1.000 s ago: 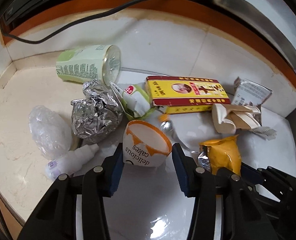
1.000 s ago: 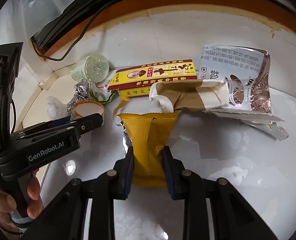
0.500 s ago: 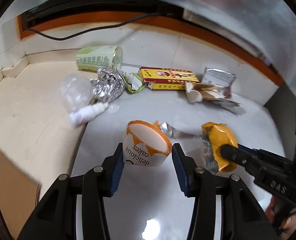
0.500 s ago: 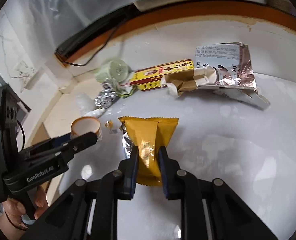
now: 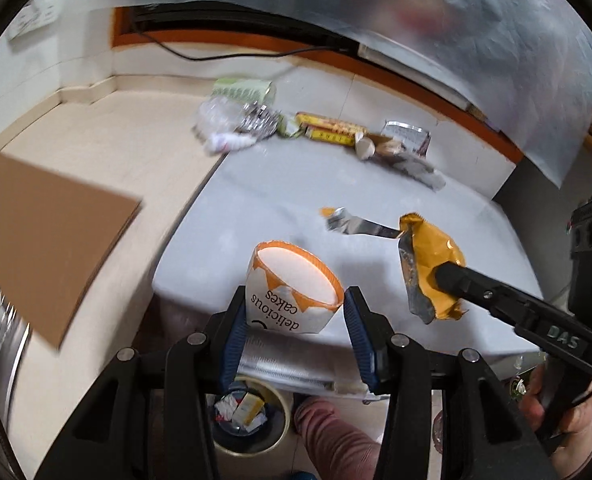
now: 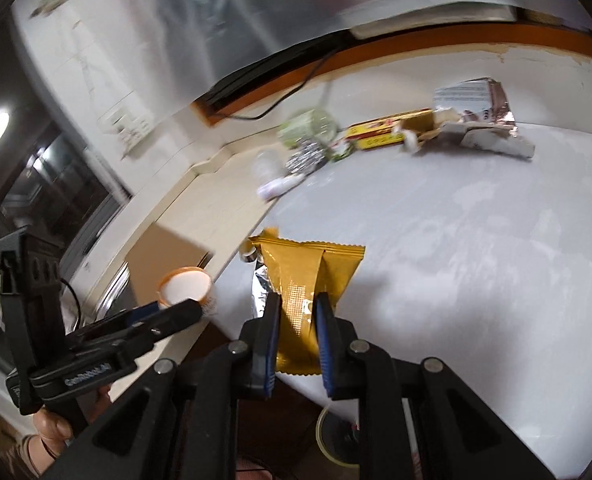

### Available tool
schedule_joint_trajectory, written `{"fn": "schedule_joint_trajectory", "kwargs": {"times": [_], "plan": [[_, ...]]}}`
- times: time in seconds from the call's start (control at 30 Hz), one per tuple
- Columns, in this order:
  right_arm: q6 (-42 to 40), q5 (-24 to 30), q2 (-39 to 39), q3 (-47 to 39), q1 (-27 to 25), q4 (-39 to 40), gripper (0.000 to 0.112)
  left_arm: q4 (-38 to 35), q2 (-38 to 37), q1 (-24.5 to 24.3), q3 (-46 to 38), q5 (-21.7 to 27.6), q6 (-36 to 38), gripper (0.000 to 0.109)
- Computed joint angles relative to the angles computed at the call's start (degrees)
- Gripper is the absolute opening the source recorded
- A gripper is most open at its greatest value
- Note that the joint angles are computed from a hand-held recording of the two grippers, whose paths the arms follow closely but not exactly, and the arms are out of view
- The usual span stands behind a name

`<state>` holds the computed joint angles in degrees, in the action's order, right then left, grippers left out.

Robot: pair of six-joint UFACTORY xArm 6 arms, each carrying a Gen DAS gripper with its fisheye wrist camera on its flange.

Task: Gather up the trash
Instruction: 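Carry the cake cup and yellow wrapper down toward the bin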

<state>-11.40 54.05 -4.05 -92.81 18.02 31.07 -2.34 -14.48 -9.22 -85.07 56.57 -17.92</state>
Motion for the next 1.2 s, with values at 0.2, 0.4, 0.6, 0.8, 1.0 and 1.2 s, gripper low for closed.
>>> {"fn": "schedule_joint_trajectory", "kwargs": {"times": [0.2, 0.4, 0.6, 0.8, 1.0, 1.2], "plan": [[-5.4, -4.87, -10.58, 14.7, 5.07, -0.92, 0.017, 3.82, -10.93, -2.11, 15.16, -3.76, -6.31, 0.045], [-6.52, -7.81, -15.58, 24.36, 9.2, -6.3, 0.017, 8.11, -17.28, -4.51, 26.56, -5.59, -11.75, 0.045], [-6.27, -8.52, -15.67, 29.62, 10.42, -9.02, 0.017, 8.65, -19.87, -6.02, 35.17, -6.95, -14.08, 0.045], [-4.64, -9.77, -12.32, 32.75, 10.95, -12.57, 0.017, 8.65, -20.28, -5.99, 42.01, -9.61, -14.34, 0.045], [-3.52, -12.46, -7.91, 34.88, 10.81, -13.82, 0.017, 6.71, -17.42, -4.64, 45.1, -11.58, -11.59, 0.045], [-2.0, -13.66, -2.15, 34.13, 10.18, -14.5, 0.017, 4.24, -13.72, -3.0, 46.74, -15.11, -9.01, 0.046]]}}
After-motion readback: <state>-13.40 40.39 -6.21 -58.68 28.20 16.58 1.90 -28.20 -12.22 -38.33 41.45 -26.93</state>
